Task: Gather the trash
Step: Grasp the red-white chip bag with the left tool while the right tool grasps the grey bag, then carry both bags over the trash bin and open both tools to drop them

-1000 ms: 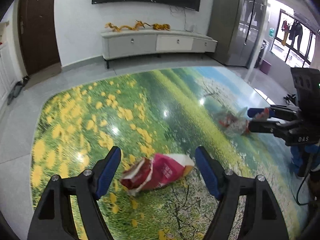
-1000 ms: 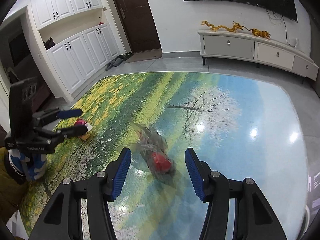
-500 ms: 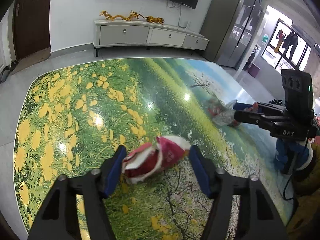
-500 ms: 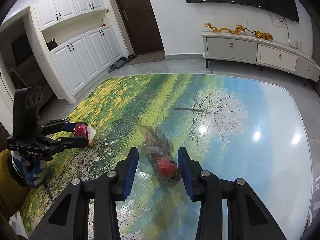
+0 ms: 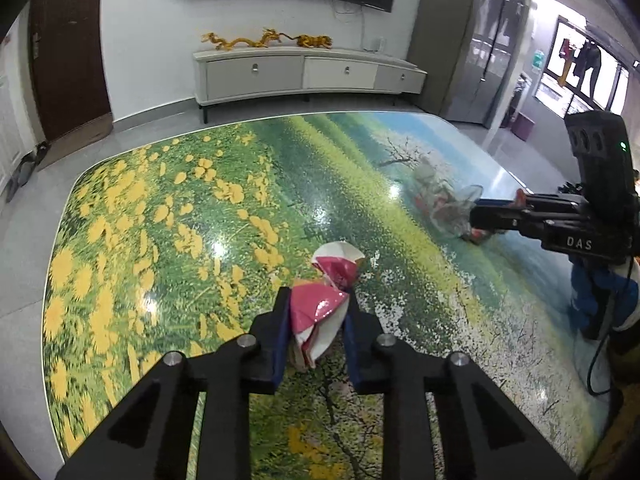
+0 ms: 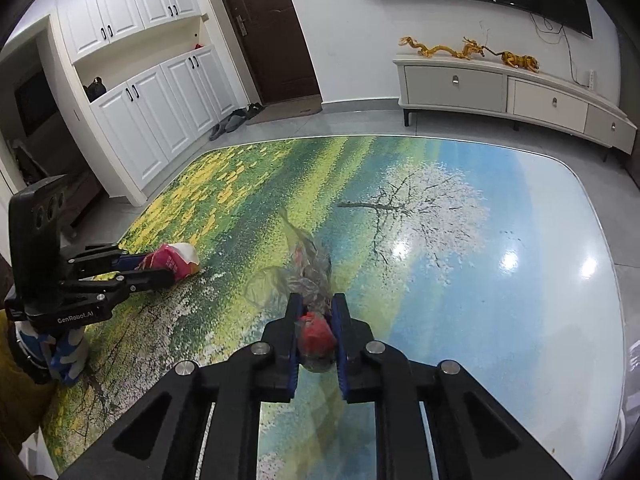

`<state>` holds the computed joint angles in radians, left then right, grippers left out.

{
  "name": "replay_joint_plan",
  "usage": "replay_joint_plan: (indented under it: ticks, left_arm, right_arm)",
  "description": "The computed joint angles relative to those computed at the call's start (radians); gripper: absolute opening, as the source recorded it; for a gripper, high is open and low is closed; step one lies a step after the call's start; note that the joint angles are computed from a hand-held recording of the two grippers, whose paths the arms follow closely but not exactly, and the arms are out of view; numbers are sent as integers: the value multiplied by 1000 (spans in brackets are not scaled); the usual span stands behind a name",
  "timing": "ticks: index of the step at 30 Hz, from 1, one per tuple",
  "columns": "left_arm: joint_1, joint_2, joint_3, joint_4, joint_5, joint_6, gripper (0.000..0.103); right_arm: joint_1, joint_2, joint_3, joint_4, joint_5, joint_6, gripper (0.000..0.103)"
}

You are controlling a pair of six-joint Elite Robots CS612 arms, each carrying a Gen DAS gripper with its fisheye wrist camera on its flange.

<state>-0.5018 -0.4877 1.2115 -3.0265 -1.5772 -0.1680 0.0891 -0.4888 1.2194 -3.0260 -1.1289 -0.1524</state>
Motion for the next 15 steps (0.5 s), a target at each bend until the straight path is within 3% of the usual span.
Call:
replay_joint_plan:
  ticks: [7,15]
  left_arm:
    - [-40,-38,72,-32,78,-80,22]
    - [-115,-117,195,-81,169,-126,22]
  right_arm:
    - [-1,-44,92,-41,-21,25,11]
    - [-13,-153,285,-180,-56,48,11]
